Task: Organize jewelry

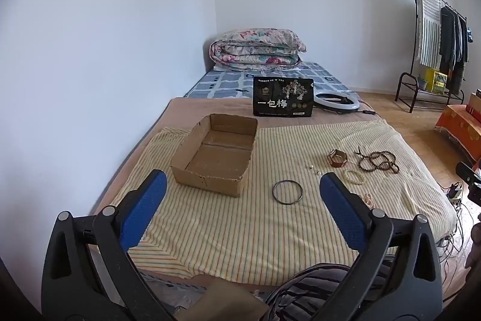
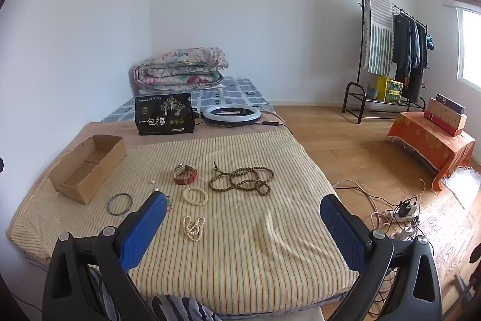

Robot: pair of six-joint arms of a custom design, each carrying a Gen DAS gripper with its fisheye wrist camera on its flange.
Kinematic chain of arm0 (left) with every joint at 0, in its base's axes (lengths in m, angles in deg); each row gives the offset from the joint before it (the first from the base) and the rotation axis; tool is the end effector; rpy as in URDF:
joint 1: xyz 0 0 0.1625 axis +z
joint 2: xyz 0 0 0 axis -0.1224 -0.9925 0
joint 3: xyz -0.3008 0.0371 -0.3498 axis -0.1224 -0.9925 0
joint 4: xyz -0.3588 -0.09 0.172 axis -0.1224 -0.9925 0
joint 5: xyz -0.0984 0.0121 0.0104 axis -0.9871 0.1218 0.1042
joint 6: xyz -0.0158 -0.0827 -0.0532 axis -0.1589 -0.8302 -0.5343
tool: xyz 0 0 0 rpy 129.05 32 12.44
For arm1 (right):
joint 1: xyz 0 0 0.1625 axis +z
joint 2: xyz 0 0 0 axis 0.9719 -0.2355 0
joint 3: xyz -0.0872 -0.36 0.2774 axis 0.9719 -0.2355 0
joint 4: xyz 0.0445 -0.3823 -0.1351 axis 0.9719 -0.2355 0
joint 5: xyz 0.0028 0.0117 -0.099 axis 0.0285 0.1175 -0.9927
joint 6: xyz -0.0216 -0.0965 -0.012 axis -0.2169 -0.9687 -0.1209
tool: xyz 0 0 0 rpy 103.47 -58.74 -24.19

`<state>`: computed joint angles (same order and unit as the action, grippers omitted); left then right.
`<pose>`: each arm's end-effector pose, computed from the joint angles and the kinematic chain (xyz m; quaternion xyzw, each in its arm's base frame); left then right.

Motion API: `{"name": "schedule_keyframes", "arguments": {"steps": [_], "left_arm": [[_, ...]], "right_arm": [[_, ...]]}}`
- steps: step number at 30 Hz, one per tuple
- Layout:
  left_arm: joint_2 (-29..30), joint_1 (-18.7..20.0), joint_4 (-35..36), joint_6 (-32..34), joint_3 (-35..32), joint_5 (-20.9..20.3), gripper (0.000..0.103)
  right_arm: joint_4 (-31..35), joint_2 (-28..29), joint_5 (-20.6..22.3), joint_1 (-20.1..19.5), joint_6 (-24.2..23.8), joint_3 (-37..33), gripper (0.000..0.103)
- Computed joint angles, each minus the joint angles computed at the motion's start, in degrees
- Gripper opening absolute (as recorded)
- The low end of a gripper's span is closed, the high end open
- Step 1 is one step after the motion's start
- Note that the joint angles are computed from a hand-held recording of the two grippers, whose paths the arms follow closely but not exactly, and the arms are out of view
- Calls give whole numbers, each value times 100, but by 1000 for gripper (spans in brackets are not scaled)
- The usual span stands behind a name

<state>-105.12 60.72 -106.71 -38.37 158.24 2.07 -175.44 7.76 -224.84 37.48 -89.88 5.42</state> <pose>-0.2363 -0.6916 0.4339 0.1371 0.7807 -0.4883 0.3651 0.3922 -0.7340 0.2351 0.1677 -0.7857 0.4771 0.3563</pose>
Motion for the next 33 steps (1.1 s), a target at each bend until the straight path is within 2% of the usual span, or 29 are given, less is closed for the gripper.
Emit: {"name": "schedule_keyframes", "arguments": {"steps": [9,20,33], "left_arm": [[23,2,-36,64,-11,37,103],[14,-19,-81,92,-8,26,103],[44,-18,-63,25,-30,19,103]], "right_arm": [[7,-39,57,-24,54,16,103],[-41,119,-121,45,-176,-183,103],[-50,153,-93,36,-202,-220,103]]}}
